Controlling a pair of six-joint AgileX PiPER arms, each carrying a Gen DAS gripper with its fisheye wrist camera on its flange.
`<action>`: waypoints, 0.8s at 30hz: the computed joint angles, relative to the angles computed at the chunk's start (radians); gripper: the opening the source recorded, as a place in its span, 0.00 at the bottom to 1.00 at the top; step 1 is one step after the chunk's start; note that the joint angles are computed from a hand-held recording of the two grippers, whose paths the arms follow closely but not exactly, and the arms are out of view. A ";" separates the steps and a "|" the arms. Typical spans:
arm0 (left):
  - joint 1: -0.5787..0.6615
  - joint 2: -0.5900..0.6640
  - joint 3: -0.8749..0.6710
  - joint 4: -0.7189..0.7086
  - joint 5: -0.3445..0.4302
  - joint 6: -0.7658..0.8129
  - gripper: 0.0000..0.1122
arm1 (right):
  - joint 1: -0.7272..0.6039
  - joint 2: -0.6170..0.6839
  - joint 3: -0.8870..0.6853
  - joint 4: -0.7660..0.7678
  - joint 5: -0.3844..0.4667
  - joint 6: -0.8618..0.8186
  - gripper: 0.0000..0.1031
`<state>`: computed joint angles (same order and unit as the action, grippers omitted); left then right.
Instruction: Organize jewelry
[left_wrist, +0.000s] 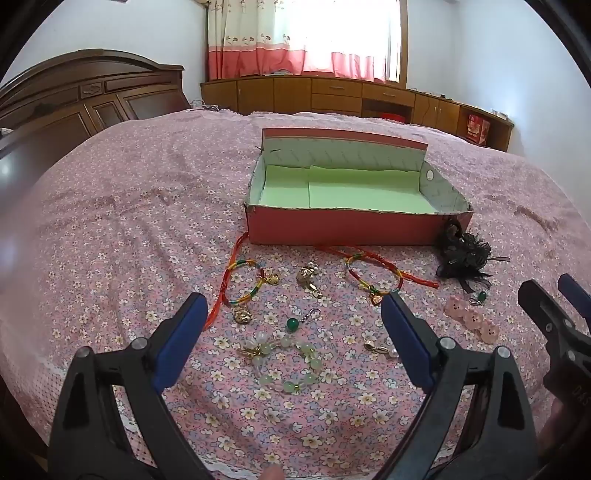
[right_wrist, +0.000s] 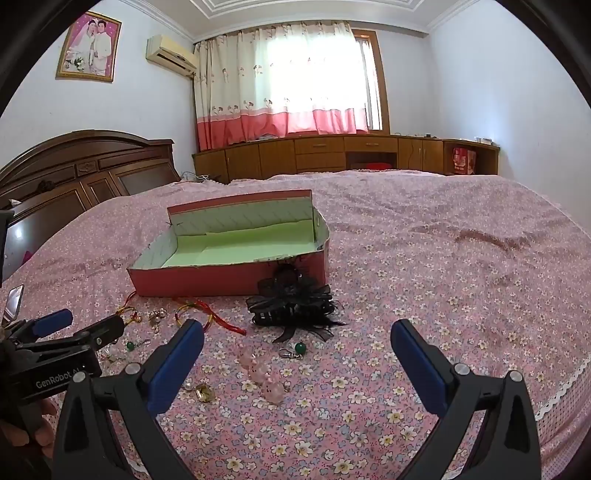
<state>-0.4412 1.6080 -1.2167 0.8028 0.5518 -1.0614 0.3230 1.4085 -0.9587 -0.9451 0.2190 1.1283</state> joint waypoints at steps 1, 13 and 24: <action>0.000 -0.001 0.000 -0.001 0.001 0.001 0.79 | 0.000 0.002 -0.001 0.000 0.000 0.001 1.00; -0.003 0.002 -0.006 0.001 -0.002 -0.004 0.79 | 0.002 0.006 -0.004 0.005 0.003 -0.002 1.00; -0.006 0.002 -0.007 0.007 0.003 -0.009 0.79 | 0.001 0.005 -0.004 -0.006 0.001 0.010 1.00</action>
<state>-0.4473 1.6099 -1.2237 0.8095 0.5550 -1.0702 0.3239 1.4136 -0.9625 -0.9513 0.2202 1.1381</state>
